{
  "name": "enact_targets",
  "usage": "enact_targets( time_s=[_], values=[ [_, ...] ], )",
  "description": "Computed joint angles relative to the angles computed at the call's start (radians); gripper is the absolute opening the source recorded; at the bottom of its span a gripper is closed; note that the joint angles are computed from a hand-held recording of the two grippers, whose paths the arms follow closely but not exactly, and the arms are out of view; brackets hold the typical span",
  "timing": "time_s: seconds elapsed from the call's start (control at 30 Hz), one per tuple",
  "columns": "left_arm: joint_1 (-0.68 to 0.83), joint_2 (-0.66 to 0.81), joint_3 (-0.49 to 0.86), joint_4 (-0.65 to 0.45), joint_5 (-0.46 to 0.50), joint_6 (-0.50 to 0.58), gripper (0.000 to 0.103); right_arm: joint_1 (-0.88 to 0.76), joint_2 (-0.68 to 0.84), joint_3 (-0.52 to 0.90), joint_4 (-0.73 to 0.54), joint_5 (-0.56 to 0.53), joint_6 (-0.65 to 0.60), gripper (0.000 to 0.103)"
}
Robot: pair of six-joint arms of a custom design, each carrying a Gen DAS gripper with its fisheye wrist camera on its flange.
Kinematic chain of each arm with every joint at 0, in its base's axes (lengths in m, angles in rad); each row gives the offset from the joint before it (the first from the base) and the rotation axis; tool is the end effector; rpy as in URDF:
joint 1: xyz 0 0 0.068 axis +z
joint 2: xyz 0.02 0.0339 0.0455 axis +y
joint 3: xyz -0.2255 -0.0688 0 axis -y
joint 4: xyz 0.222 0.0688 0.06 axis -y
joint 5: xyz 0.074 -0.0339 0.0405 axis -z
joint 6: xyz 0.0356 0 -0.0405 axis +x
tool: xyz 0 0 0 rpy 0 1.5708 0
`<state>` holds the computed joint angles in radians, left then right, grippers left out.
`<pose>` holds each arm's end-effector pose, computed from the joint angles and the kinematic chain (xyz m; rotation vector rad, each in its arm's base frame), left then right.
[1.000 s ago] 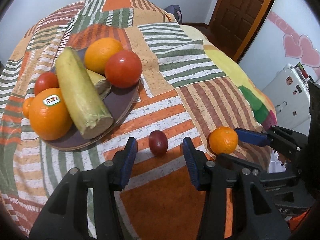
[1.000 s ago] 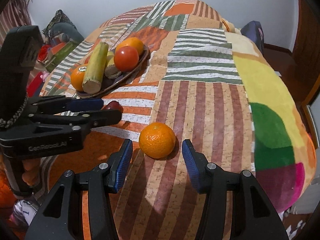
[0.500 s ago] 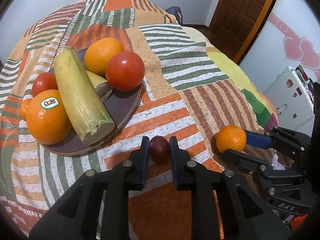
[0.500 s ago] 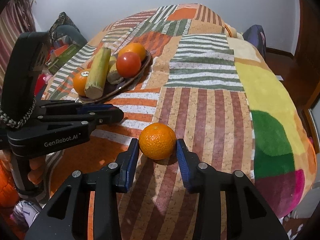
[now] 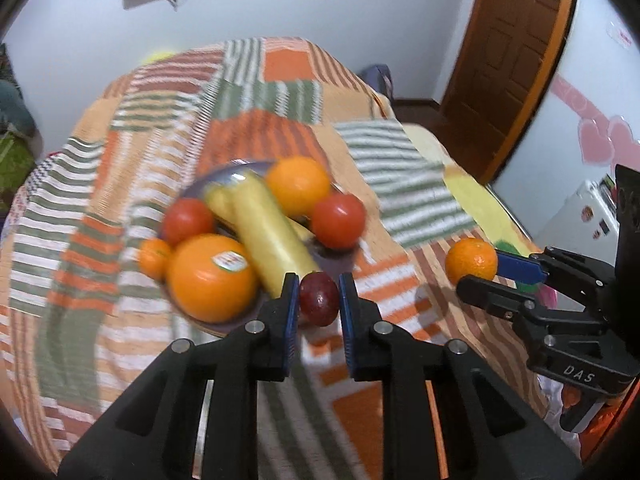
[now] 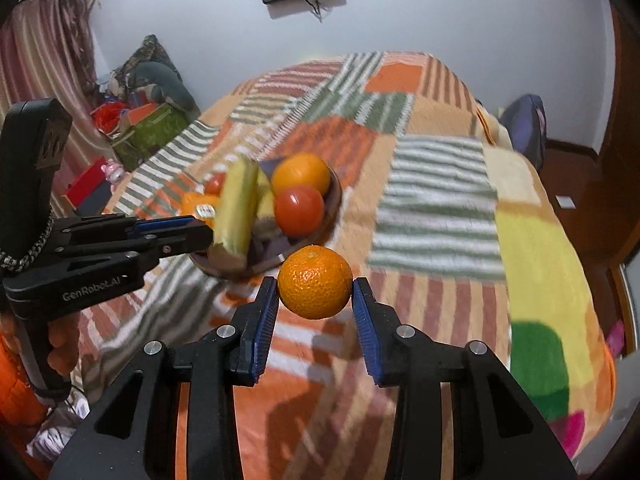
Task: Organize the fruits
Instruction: 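Carry the mandarin and plum to the plate and release both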
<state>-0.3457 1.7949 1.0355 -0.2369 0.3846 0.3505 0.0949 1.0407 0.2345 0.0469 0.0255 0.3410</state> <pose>0.3065 -0.1246 0.1342 0.9982 2.3248 -0.4900 0.1817 0.0164 0.1139 0.2996 2.3181 0.1880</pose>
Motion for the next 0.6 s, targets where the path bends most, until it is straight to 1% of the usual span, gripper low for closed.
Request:
enact_targets(
  time_s=[0.3, 0.47, 0.6],
  values=[
    [0.097, 0.087, 0.171, -0.036, 0.017, 0.001, 0.019, 0.014, 0.200, 0.164, 0.088, 0.003, -0.060, 0.035],
    [0.107, 0.150, 0.254, -0.045, 0.015, 0.002, 0.019, 0.006, 0.296, 0.245, 0.123, -0.008, -0.092, 0.035],
    [0.099, 0.205, 0.311, -0.049, 0.010, 0.004, 0.019, -0.006, 0.400, 0.314, 0.159, -0.025, -0.110, 0.035]
  ],
)
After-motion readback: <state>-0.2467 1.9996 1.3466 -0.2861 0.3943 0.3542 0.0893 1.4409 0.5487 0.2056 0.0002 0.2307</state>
